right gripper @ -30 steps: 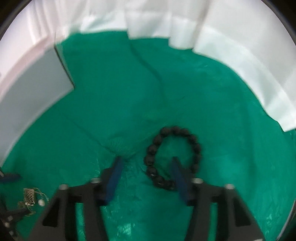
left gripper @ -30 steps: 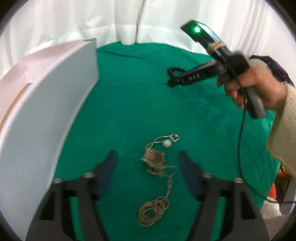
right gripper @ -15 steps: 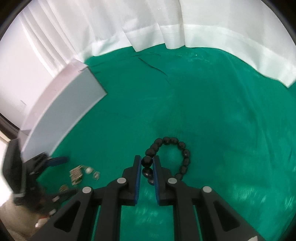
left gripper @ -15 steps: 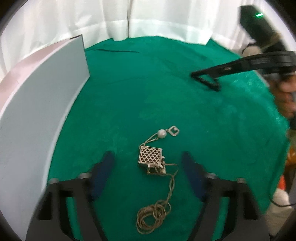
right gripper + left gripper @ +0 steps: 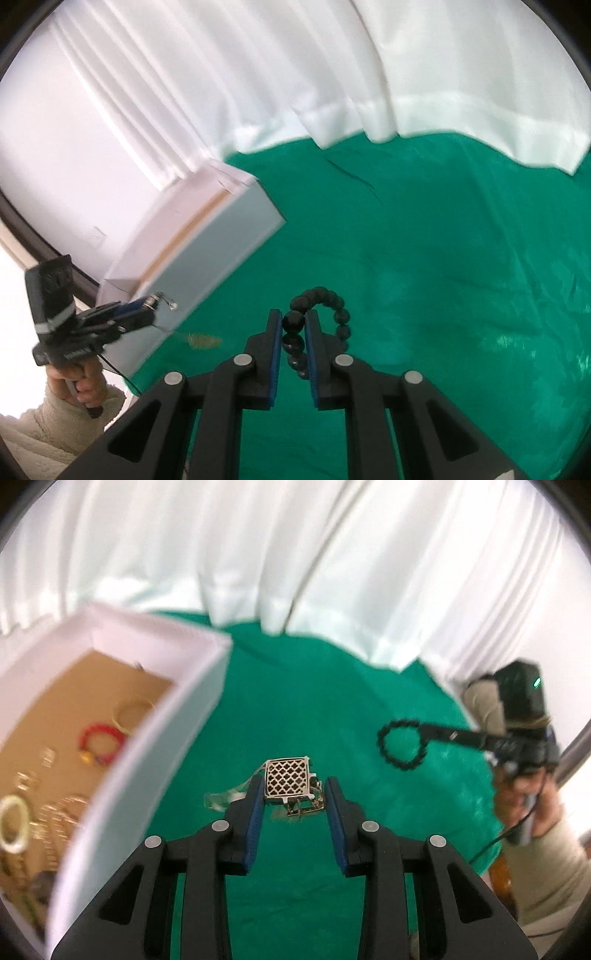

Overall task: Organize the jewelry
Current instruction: 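Carry pendant and black bracelet into the white box and open both tools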

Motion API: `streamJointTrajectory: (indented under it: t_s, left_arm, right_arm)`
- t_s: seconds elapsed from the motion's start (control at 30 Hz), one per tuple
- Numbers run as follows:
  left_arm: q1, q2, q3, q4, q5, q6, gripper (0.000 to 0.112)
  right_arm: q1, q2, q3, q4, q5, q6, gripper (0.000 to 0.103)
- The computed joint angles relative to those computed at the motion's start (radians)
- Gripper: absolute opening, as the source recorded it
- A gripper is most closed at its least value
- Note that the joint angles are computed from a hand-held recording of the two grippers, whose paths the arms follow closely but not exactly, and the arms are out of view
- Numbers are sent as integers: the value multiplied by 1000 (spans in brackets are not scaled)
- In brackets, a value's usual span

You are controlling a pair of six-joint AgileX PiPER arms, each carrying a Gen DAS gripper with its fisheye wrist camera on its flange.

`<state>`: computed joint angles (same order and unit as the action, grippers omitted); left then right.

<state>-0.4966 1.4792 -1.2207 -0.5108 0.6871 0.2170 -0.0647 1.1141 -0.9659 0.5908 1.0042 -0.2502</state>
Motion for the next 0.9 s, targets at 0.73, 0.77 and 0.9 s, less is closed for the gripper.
streamJointTrajectory:
  t_s: [0.73, 0.77, 0.9]
  left_arm:
    - [649, -150, -31, -1, 267, 140, 32]
    - [665, -136, -21, 1, 258, 149, 32]
    - [702, -83, -3, 15, 235, 167, 32]
  right_arm:
    - [475, 583, -777, -67, -111, 263, 13]
    - [491, 625, -816, -80, -113, 267, 13]
    - [539, 810, -1022, -199, -73, 327, 13]
